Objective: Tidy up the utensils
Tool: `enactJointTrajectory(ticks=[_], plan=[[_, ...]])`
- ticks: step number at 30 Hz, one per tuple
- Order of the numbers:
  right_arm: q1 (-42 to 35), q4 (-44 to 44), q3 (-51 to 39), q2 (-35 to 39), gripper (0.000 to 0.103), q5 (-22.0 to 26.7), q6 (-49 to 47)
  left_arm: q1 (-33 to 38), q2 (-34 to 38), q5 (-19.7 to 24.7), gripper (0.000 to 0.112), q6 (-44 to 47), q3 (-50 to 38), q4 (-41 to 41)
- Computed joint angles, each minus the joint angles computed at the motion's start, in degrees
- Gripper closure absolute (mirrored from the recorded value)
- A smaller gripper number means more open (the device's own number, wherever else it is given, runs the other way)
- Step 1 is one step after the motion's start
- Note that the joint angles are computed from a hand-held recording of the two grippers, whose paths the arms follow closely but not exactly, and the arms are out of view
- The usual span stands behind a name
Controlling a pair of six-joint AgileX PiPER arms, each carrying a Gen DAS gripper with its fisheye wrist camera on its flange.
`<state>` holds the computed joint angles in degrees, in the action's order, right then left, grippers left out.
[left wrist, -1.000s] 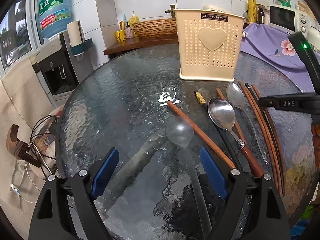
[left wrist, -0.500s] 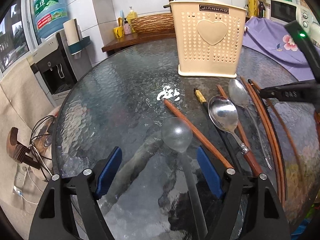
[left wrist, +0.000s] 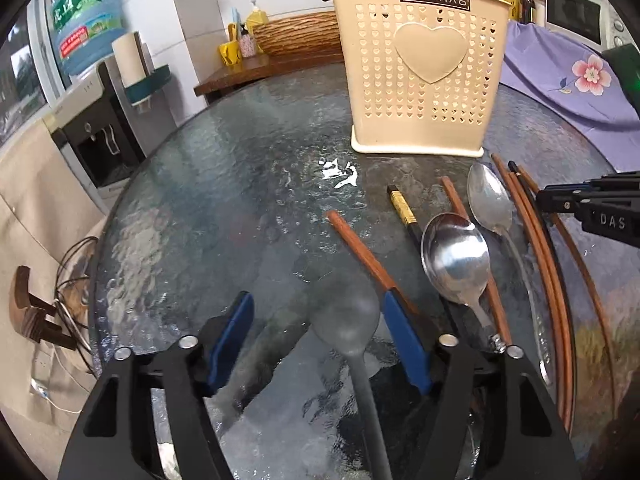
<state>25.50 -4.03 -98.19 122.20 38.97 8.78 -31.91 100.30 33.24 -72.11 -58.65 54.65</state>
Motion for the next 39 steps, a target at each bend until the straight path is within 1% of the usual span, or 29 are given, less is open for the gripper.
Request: enactJointTrajectory(ticks=[3, 5, 6, 7, 8, 11, 15, 18, 22, 24, 27, 30, 32, 34, 36, 39], plan=[[-0.05, 0.23, -0.34, 0.23, 0.092, 0.04, -0.25, 0.78, 0.28, -0.87, 0.057, 2.79, -0.87, -2.46], [-0.11, 0.52, -0.40, 0.26, 0.092, 0.09, -0.45, 1.53, 0.27, -1.78, 0.067, 5.52, -1.40, -5.02], [-0.26, 0.82, -0.51, 0.31, 0.092, 0.10, -0.73, 1.69, 0.27, -1.99, 0.070, 6.68, -1.65, -6.04], [-0.54, 1.54, -0.54, 0.32, 0.092, -0.01, -1.27, 1.75, 0.35, -2.03, 0.076, 7.57, -1.92, -6.72], [-0.79, 2.18, -0.35, 0.24, 0.092, -0.22, -1.75, 1.68, 0.56, -1.71, 0.077, 8.51, -2.40, -7.24], [-1.54, 3.54, 0.44, -0.04, 0.093, -1.31, -2.50, 1.69, 0.84, -1.51, 0.077, 9.59, -3.05, -8.26], [-2.19, 4.20, 2.06, -0.80, 0.094, -3.27, -3.03, 3.33, -0.52, -4.60, 0.077, 12.72, -1.85, -11.70], [-2.29, 4.03, 4.15, -2.28, 0.094, -5.54, -2.78, 3.57, -2.12, -5.66, 0.077, 11.14, -0.76, -9.83], [-2.97, 7.45, 7.18, -4.91, 0.095, -9.15, -5.93, 4.34, -4.88, -8.12, 0.077, 11.46, 0.27, -10.37], [-3.14, 8.86, 9.01, -6.54, 0.095, -11.27, -7.29, 4.08, -6.05, -8.59, 0.077, 9.94, 0.58, -8.48], [-3.30, 11.68, 13.34, -10.86, 0.095, -16.17, -10.38, 3.41, -8.48, -9.04, 0.077, 6.45, 1.38, -3.87], [-3.30, 13.78, 16.45, -14.74, 0.095, -19.48, -12.74, 2.27, -10.52, -8.62, 0.077, 3.71, 1.65, 0.04], [-3.71, 19.06, 19.04, -18.42, 0.095, -21.52, -18.17, 1.25, -11.68, -7.80, 0.077, 2.08, 1.83, 2.17], [-4.06, 24.30, 21.32, -21.72, 0.095, -22.94, -23.46, 1.19, -12.20, -7.84, 0.077, 2.04, 1.60, 2.48], [-4.25, 26.67, 22.26, -24.21, 0.095, -22.85, -26.53, 1.17, -13.07, -8.47, 0.077, 1.89, 1.96, 2.53], [-4.15, 23.74, 20.99, -24.55, 0.095, -19.52, -25.79, 1.10, -13.97, -8.90, 0.077, 2.09, 2.32, 2.40]])
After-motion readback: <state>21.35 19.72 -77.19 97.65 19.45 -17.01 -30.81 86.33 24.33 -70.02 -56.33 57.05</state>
